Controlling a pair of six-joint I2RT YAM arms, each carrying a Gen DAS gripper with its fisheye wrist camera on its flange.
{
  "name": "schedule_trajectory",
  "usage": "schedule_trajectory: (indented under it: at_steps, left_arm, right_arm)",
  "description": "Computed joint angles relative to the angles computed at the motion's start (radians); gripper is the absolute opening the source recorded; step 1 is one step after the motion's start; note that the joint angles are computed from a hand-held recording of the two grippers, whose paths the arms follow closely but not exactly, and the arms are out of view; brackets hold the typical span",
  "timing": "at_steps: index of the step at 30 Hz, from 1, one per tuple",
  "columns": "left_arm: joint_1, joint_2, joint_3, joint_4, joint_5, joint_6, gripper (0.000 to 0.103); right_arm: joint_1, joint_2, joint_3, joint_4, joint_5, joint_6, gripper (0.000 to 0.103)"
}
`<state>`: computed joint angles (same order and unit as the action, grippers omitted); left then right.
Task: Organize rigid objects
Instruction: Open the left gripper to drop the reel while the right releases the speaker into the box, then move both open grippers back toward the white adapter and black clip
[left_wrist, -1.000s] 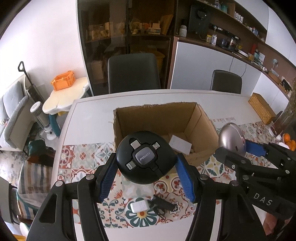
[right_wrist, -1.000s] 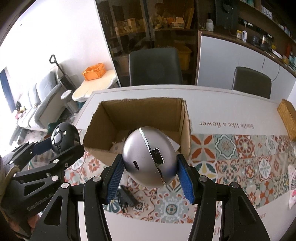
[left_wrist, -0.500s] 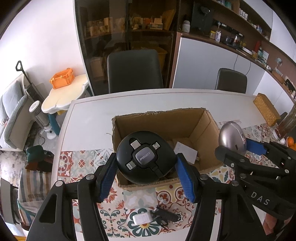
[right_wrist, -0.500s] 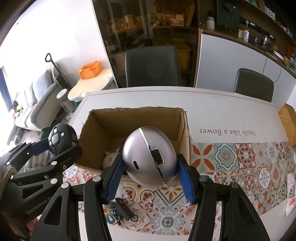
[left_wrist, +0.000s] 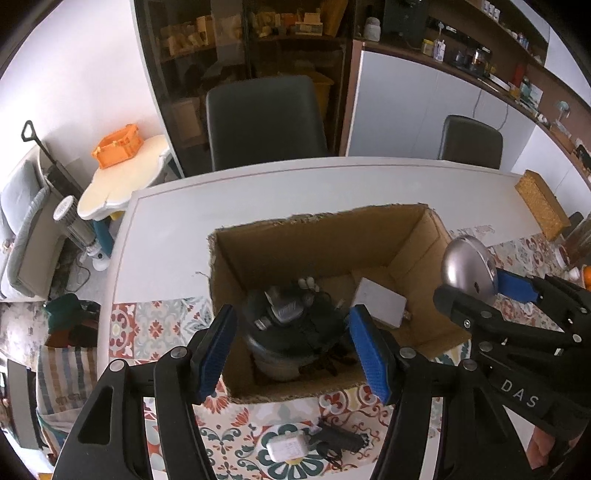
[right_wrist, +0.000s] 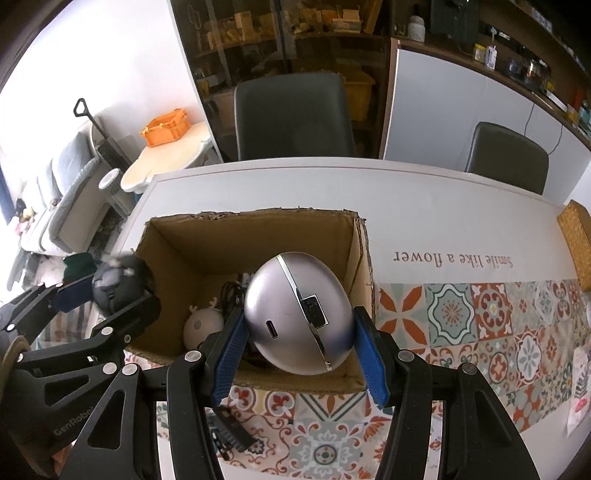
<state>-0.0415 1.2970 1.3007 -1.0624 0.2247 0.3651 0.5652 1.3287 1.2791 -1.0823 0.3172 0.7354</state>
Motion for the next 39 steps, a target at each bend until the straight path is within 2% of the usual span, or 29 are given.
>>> schedule_trajectory:
  at_steps: [2, 6, 11, 13, 23, 39]
  left_arm:
    - [0.006, 0.001, 0.001, 0.006, 0.003, -0.004, 0.068]
    - [0.038, -0.008, -0.002, 0.018, -0.006, -0.011, 0.070]
    - [0.098, -0.010, 0.000, 0.009, -0.001, -0.004, 0.077]
    - [0.131, -0.020, -0.005, 0.004, 0.008, 0.010, 0.079]
    - [0.268, -0.114, -0.050, -0.044, 0.073, 0.101, 0.086]
    - [0.500, -0.216, -0.107, -0.159, 0.172, 0.276, 0.086]
  right_arm:
    - [-0.007, 0.003, -0.005, 0.006, -0.008, -0.001, 0.057]
    - [-0.014, 0.009, -0.002, 0.013, -0.022, -0.007, 0.057]
    - [-0.005, 0.022, 0.009, 0.022, -0.026, -0.016, 0.059]
    - [0.014, 0.028, 0.018, 0.016, -0.003, -0.010, 0.069]
    - [0.167, 0.003, 0.032, -0.030, 0.088, 0.075, 0.069]
    - [0.400, -0.040, 0.006, -0.084, 0.154, 0.236, 0.069]
